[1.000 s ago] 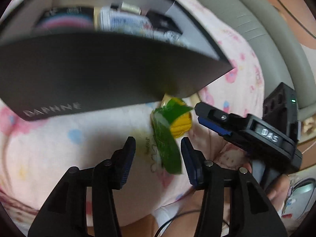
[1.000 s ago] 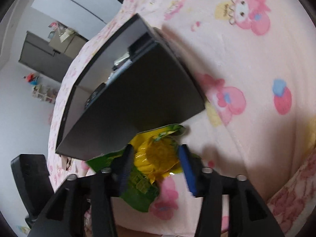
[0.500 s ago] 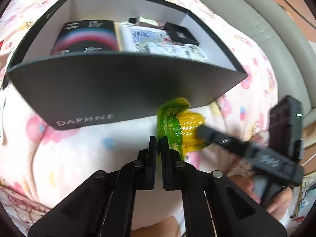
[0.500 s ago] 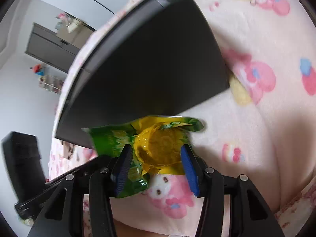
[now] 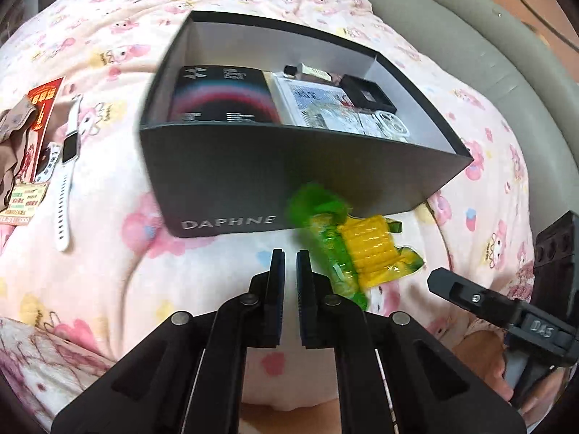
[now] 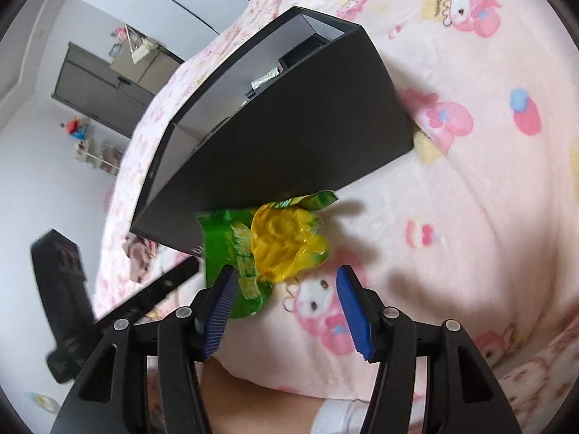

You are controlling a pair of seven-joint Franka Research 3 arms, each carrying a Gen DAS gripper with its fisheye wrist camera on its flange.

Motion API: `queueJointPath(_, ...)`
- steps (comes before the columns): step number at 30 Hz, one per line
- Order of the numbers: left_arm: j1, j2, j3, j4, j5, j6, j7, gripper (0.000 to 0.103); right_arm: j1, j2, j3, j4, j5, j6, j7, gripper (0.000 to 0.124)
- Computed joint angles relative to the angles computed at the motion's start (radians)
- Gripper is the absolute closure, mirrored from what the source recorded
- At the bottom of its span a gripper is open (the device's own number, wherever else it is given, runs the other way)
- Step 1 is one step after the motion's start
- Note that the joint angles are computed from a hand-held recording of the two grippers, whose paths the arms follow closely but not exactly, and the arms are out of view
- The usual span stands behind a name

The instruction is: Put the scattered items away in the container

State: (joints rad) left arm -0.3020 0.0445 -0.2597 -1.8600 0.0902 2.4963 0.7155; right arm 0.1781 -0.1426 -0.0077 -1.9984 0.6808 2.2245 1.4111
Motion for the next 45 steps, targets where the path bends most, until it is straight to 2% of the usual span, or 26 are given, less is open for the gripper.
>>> queueJointPath(2, 0.012, -0.031, 0.001, -0.061, -0.145, 0.085, 0.059, 0.098, 0.001, -0.022, 0.013, -0.026, -0.048, 0.019, 0.03, 0.071)
queueJointPath(3, 0.013, -0.04, 0.001, -0.079, -0.203, 0.12, 0.095, 0.095, 0.0, -0.022, 0.014, -0.029, -0.065, 0.022, 0.046, 0.071)
queueJointPath(6, 0.006, -0.037, -0.001, -0.082, -0.241, 0.165, 0.131, 0.088, -0.005, -0.037, 0.01, -0.055, -0.062, 0.069, 0.117, 0.071)
queueJointPath(9, 0.003, -0.024, -0.002, -0.063, -0.269, 0.148, 0.157, 0.085, 0.008, -0.039, -0.001, -0.062, 0.023, 0.104, 0.116, 0.071)
queueJointPath(10, 0.003, -0.015, -0.003, -0.052, -0.279, 0.142, 0.166, 0.085, 0.009, -0.035, 0.01, -0.059, -0.01, 0.116, 0.134, 0.071)
queueJointPath(12, 0.003, -0.005, -0.009, -0.039, -0.324, 0.136, 0.209, 0.077, 0.012, -0.025, 0.026, -0.053, -0.073, 0.125, 0.168, 0.071)
queueJointPath(15, -0.003, 0.014, -0.016, -0.009, -0.311, 0.101, 0.217, 0.073, 0.023, -0.016, 0.034, -0.045, -0.111, 0.119, 0.194, 0.071)
queueJointPath(20, -0.005, -0.005, -0.023, -0.057, -0.356, 0.203, 0.241, 0.069, 0.049, -0.009, 0.047, -0.033, -0.123, 0.155, 0.197, 0.071)
queueJointPath(23, -0.002, -0.018, -0.021, -0.089, -0.419, 0.224, 0.285, 0.067, 0.061, 0.02, 0.045, -0.01, -0.142, 0.132, 0.133, 0.071)
queueJointPath(25, -0.001, -0.024, -0.02, -0.106, -0.51, 0.238, 0.335, 0.067, 0.067, 0.057, 0.042, 0.021, -0.138, 0.067, 0.071, 0.071)
queueJointPath(26, -0.001, -0.021, -0.022, -0.103, -0.577, 0.248, 0.388, 0.067, 0.068, 0.085, 0.041, 0.05, -0.142, 0.001, 0.043, 0.071)
queueJointPath(27, -0.003, -0.016, -0.022, -0.098, -0.584, 0.251, 0.4, 0.067, 0.067, 0.096, 0.043, 0.057, -0.136, -0.022, 0.029, 0.071)
queueJointPath(29, -0.008, 0.001, -0.019, -0.075, -0.496, 0.232, 0.353, 0.067, 0.063, 0.089, 0.044, 0.047, -0.12, -0.008, 0.007, 0.071)
queueJointPath(31, -0.017, 0.036, -0.01, -0.024, -0.332, 0.139, 0.235, 0.065, 0.055, 0.083, 0.038, 0.057, -0.095, -0.025, -0.012, 0.071)
queueJointPath(32, -0.015, 0.044, -0.01, -0.015, -0.308, 0.119, 0.21, 0.067, 0.05, 0.072, 0.036, 0.059, -0.098, -0.029, -0.013, 0.073)
queueJointPath(33, -0.015, 0.057, -0.008, 0.006, -0.272, 0.078, 0.182, 0.074, 0.047, 0.054, 0.039, 0.052, -0.131, -0.014, -0.007, 0.072)
queueJointPath(34, -0.014, 0.067, -0.006, 0.02, -0.237, 0.049, 0.157, 0.075, 0.047, 0.032, 0.037, 0.033, -0.115, 0.022, -0.025, 0.072)
queueJointPath(36, -0.006, 0.065, -0.013, 0.014, -0.245, 0.069, 0.16, 0.075, 0.043, 0.007, 0.043, 0.025, -0.158, 0.083, -0.007, 0.072)
queueJointPath(38, -0.004, 0.069, -0.011, 0.017, -0.217, 0.067, 0.134, 0.075, 0.037, -0.01, 0.053, 0.0, -0.224, 0.184, 0.025, 0.071)
queueJointPath(39, -0.001, 0.072, -0.013, 0.018, -0.219, 0.065, 0.134, 0.075, 0.03, 0.015, 0.047, 0.002, -0.246, 0.228, 0.023, 0.071)
queueJointPath(40, 0.002, 0.073, -0.015, 0.017, -0.228, 0.067, 0.136, 0.075, 0.024, 0.043, 0.053, 0.023, -0.296, 0.235, 0.074, 0.071)
queueJointPath(42, 0.009, 0.068, -0.019, 0.006, -0.255, 0.078, 0.139, 0.074, 0.02, 0.09, 0.032, 0.07, -0.237, 0.17, 0.079, 0.071)
queueJointPath(43, 0.01, 0.068, -0.019, 0.004, -0.256, 0.079, 0.135, 0.074, 0.013, 0.111, 0.017, 0.084, -0.146, 0.119, 0.072, 0.071)
queueJointPath(45, 0.009, 0.073, -0.015, 0.007, -0.24, 0.062, 0.107, 0.074, -0.024, 0.167, 0.005, 0.121, 0.056, -0.023, 0.164, 0.071)
